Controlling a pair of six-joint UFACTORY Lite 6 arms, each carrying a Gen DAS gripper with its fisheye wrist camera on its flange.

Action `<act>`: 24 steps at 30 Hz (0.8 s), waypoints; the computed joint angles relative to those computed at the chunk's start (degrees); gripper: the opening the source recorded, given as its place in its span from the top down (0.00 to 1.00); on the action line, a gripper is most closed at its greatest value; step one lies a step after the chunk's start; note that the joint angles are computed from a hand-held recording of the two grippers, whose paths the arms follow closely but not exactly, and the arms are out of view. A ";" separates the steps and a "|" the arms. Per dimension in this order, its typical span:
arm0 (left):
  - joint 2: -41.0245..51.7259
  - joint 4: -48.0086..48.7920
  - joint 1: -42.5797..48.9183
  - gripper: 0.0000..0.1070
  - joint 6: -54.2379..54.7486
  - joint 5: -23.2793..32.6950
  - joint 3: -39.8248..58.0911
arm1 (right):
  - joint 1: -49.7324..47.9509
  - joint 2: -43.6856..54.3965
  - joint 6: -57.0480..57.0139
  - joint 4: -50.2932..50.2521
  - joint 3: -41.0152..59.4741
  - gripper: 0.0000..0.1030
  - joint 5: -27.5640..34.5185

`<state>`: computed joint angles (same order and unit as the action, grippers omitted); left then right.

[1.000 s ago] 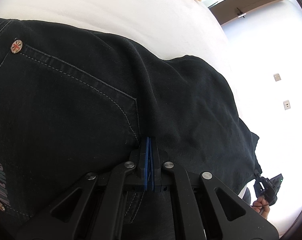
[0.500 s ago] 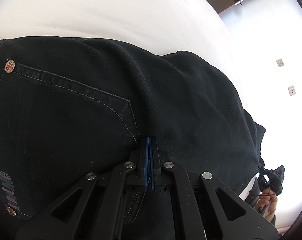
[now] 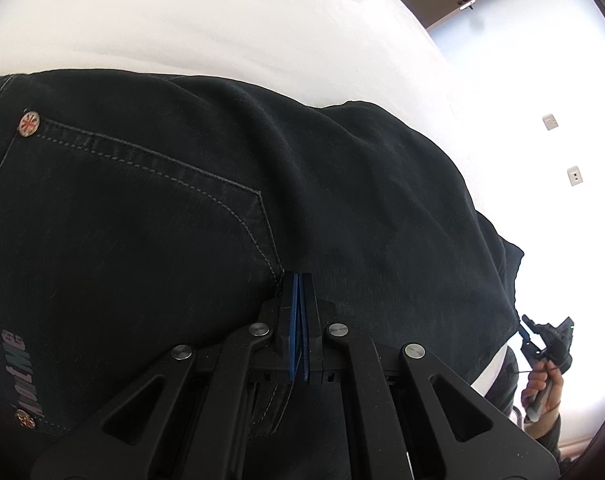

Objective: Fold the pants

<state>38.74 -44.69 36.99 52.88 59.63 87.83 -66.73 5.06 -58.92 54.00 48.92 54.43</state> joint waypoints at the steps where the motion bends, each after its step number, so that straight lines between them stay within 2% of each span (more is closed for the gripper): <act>1: -0.13 -0.15 0.57 0.98 0.36 0.35 -0.28 | -0.73 -0.59 0.23 0.24 0.97 0.73 1.14; 5: -2.41 -0.01 1.59 0.98 1.72 -0.19 -3.06 | 3.72 -6.13 -3.51 3.54 -0.32 0.73 11.74; 6: -2.88 0.11 1.64 0.98 1.82 -0.40 -3.55 | 7.88 -7.56 -5.09 5.10 -2.38 0.73 15.81; 8: -3.62 0.42 1.83 0.98 1.84 -0.70 -4.27 | 16.69 -9.92 -7.55 7.62 -6.78 0.73 18.35; 11: -3.96 0.65 2.46 0.98 2.20 -0.60 -4.61 | 30.33 -6.84 -10.95 11.46 -9.84 0.73 14.24; 14: -3.35 -0.12 3.36 0.98 2.62 0.37 -4.27 | 36.18 1.86 -11.35 13.60 -8.60 0.74 0.63; 15: -3.02 -0.55 3.98 0.98 3.03 1.00 -4.14 | 34.21 4.80 -11.23 13.42 -7.42 0.91 -1.78; 16: -2.63 -1.02 4.83 0.98 3.75 1.64 -4.06 | 30.52 7.20 -11.15 14.10 -6.55 0.99 -1.80; 19: -2.00 -2.21 6.70 0.99 5.60 2.07 -4.61 | 22.13 5.30 -8.22 12.86 -4.60 0.99 -3.90; 21: -1.25 -3.35 7.65 0.98 6.11 2.92 -4.70 | 21.19 0.16 -4.21 10.62 -3.83 0.91 -7.94; 24: -2.27 -3.97 7.95 0.99 6.90 1.81 -6.49 | 26.78 -3.07 -4.73 12.18 -1.73 0.89 -1.71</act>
<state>36.47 -48.66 44.93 59.78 61.44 81.33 -39.96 1.99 -63.65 66.18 47.18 52.73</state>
